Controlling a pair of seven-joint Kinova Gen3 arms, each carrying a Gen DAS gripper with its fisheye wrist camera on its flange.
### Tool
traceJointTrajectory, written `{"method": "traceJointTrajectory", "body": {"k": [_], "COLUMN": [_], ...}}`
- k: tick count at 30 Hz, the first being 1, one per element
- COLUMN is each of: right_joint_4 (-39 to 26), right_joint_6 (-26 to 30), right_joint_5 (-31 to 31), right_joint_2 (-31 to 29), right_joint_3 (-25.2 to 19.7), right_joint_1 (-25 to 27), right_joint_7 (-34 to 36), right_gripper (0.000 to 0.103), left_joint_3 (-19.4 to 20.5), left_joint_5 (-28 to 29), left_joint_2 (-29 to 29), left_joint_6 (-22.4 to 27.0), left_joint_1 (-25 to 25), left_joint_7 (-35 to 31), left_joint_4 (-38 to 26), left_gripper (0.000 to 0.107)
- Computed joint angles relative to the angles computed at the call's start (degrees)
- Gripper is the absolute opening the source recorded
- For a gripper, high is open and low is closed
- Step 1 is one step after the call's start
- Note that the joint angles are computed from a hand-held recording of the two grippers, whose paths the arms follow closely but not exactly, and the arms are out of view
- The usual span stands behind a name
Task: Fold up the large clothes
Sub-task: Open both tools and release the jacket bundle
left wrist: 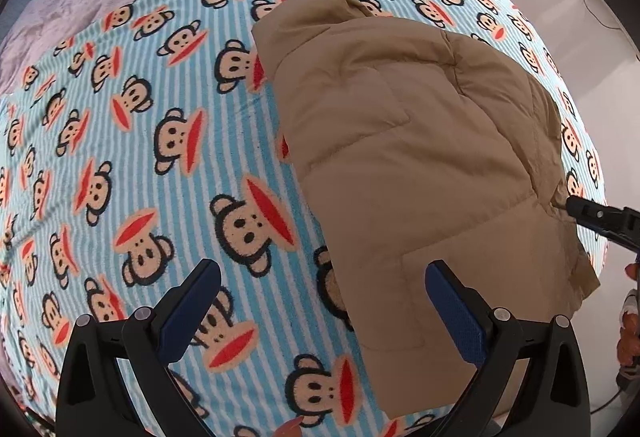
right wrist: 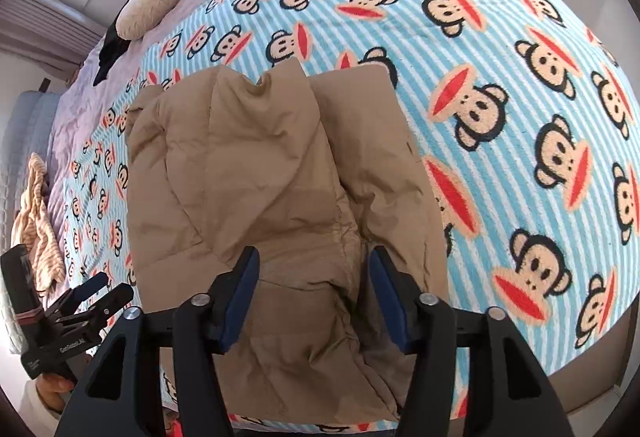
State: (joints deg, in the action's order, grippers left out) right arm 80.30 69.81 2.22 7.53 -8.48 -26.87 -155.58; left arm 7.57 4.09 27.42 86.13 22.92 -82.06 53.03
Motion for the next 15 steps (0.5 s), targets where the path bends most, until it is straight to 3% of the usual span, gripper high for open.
{"method": "traceJointTrajectory", "body": {"k": [4,7,15], "right_joint_4": [1.1,3.9,4.0], "right_joint_6": [-0.4,-3.5,-3.1], "right_joint_5": [0.4,-1.7,-9.0], "right_joint_2": [-1.3,-2.9,-0.8], "right_joint_3": [0.2,0.8,2.2], "right_joint_1": [0.3,2.4,8.5], "right_joint_7": [-0.9,-0.8,13.1], "right_gripper": [0.085,0.087,0.088], "left_joint_3": [0.7,1.5,2.9], "left_joint_5": [3.6,8.7,16.6], "left_joint_2": [-0.3,-0.4,2.5], "left_joint_6": [-1.4,-2.6,-1.9], "left_joint_1": [-2.4,-5.6,-9.3], "left_joint_7": [-0.7,-0.8,0.9], "left_joint_4": [2.5,4.5,3.5], "left_gripper": [0.102,0.102,0.102]}}
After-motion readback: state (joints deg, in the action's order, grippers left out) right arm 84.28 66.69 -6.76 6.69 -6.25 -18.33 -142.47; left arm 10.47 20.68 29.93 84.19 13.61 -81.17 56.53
